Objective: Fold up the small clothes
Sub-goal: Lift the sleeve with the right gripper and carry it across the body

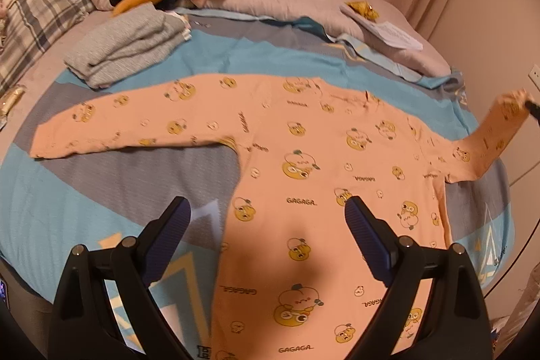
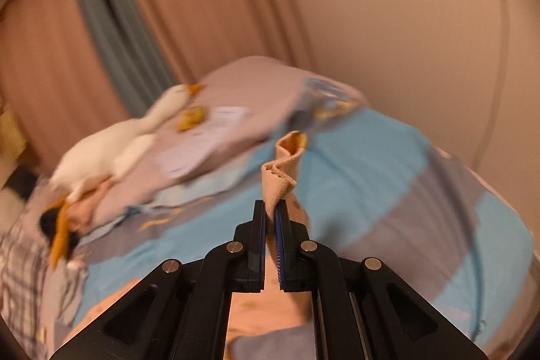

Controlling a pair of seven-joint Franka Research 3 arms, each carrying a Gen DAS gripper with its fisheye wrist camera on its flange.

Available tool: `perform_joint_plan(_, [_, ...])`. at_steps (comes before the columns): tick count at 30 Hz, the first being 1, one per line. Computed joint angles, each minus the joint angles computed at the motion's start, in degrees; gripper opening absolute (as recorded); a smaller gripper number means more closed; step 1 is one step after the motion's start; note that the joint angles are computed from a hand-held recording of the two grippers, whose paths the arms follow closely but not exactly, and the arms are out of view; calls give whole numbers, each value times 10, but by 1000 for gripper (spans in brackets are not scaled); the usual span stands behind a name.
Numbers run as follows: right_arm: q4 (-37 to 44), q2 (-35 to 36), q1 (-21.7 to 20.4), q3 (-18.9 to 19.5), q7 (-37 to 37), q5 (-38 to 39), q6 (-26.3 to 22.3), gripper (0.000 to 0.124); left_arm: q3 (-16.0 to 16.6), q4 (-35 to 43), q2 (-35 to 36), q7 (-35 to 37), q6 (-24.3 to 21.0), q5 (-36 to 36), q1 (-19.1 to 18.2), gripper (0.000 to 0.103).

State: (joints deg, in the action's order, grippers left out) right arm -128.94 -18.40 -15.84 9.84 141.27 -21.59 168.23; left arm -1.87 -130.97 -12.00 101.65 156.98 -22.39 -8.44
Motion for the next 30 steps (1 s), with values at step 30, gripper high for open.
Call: perform_joint_plan(30, [181, 244, 323, -56, -357, 237, -123, 6, 17, -22, -12, -32, 29, 26, 18, 92])
